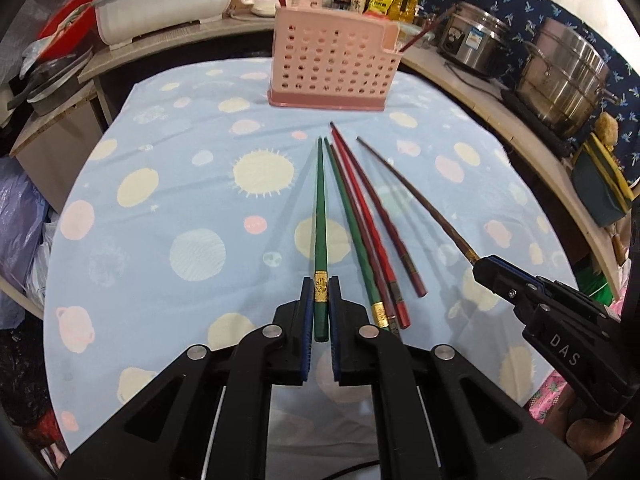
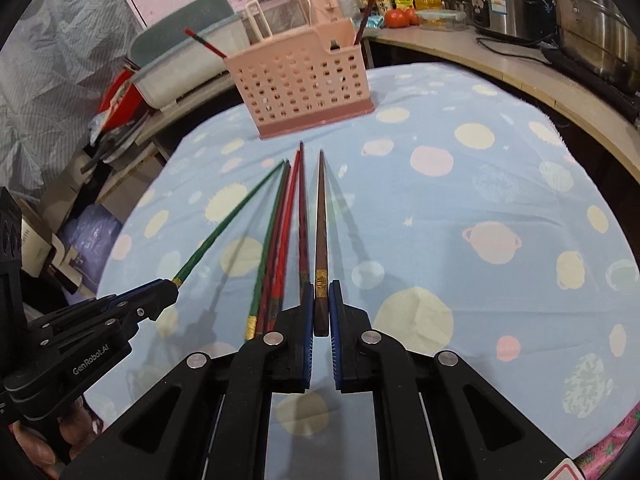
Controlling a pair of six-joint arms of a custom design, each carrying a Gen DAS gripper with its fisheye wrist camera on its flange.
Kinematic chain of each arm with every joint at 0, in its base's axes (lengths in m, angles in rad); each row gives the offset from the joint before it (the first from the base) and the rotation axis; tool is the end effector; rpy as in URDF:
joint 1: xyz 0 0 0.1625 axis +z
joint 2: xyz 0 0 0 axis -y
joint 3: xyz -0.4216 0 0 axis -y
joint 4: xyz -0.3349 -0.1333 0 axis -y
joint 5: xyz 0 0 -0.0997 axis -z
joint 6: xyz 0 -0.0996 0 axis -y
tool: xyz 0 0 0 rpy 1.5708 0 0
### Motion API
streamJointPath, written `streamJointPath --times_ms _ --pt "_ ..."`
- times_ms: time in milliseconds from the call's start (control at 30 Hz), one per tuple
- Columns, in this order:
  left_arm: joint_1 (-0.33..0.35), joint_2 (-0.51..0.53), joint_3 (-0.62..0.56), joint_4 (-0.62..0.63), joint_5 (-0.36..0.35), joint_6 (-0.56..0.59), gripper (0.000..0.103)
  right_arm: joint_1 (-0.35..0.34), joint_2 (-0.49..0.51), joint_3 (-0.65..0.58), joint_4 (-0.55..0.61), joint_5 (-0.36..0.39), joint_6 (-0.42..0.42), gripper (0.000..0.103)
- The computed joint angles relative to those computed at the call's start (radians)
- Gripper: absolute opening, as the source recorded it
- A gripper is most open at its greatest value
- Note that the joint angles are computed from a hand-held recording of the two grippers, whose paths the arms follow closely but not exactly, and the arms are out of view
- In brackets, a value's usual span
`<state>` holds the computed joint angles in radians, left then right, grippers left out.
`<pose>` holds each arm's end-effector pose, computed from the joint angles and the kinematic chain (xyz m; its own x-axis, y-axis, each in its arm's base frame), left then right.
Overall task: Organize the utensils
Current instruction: 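Grasp a green chopstick with the left tool while the right tool grasps a brown chopstick, then lift both held chopsticks and carry them over the pink holder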
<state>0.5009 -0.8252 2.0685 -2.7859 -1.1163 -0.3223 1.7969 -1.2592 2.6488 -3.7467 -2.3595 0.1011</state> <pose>-0.3456 -0.3910 0.0629 -0.6767 0.6011 -0.4252 0.6984 0.7068 -0.1123 0.1305 -0.2878 0.2554 -0.8113 0.3991 0.4272 -0.0769 0.6515 -0.7547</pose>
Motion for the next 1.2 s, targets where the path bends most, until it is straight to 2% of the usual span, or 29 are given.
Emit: streamJointPath --times_ms 200,500,800,1200 --pt "-0.017 -0.043 -0.017 0.003 -0.005 -0.001 0.007 0.075 -0.065 -0.041 0.037 -0.030 -0.002 0.008" --pt "-0.036 -0.063 -0.084 0.000 0.017 0.041 0.007 0.153 -0.114 -0.128 0.057 -0.076 -0.067 0.008" --pt "-0.039 -0.037 -0.188 -0.010 0.054 0.095 0.006 0.177 -0.126 -0.222 0.035 -0.099 -0.170 0.008" --pt "-0.033 0.042 -0.360 -0.007 0.074 0.179 0.006 0.156 -0.130 -0.352 0.041 -0.070 -0.292 0.008"
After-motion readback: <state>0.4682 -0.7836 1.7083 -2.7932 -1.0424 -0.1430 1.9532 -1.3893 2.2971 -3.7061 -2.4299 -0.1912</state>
